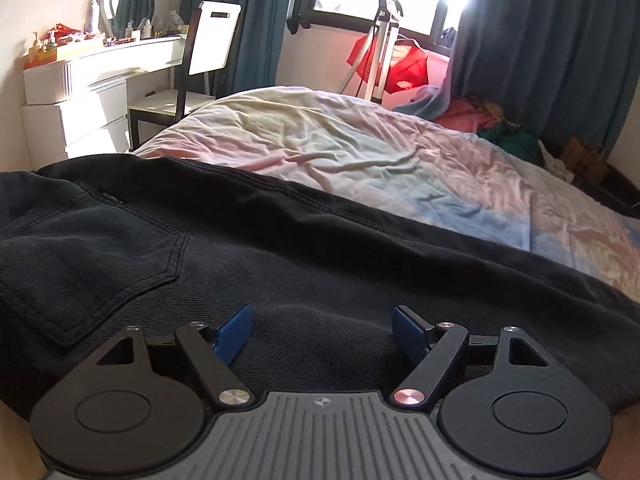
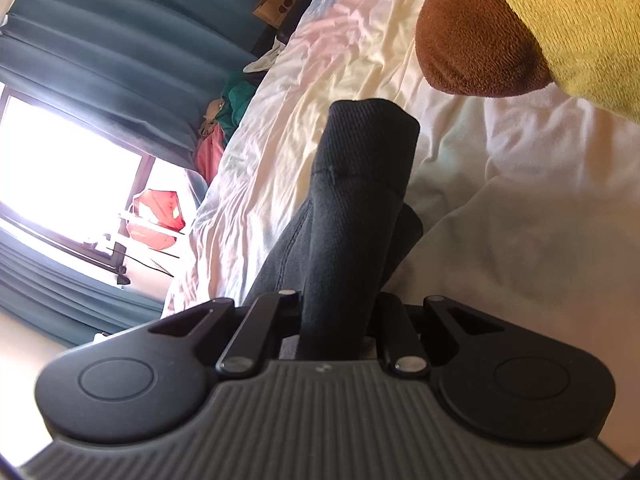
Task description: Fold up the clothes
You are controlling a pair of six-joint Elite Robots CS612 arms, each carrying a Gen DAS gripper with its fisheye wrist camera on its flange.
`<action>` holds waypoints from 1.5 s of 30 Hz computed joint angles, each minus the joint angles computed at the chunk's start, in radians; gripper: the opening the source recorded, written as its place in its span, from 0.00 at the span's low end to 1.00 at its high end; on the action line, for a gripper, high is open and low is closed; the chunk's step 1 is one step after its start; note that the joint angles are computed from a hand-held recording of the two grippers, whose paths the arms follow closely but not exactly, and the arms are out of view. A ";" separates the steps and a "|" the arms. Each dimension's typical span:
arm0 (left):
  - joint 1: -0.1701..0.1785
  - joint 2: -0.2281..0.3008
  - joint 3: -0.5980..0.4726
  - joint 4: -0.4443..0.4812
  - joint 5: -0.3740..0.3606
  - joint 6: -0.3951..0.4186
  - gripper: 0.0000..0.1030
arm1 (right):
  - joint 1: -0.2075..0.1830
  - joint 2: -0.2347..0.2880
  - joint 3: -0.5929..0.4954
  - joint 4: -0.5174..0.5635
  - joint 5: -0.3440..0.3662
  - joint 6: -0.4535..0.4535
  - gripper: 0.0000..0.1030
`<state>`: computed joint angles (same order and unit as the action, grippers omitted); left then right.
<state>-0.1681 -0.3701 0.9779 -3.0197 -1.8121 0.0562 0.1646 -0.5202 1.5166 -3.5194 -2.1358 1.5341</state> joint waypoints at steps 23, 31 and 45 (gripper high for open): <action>-0.017 0.026 0.047 -0.148 0.076 0.135 0.85 | -0.035 0.020 -0.018 0.028 0.191 -0.029 0.44; -0.024 0.026 0.057 -0.167 0.101 0.163 0.85 | -0.020 0.077 -0.075 -0.263 0.105 -0.181 0.45; -0.035 0.021 0.060 -0.129 0.153 0.238 0.86 | -0.025 0.018 -0.046 0.053 0.121 -0.190 0.15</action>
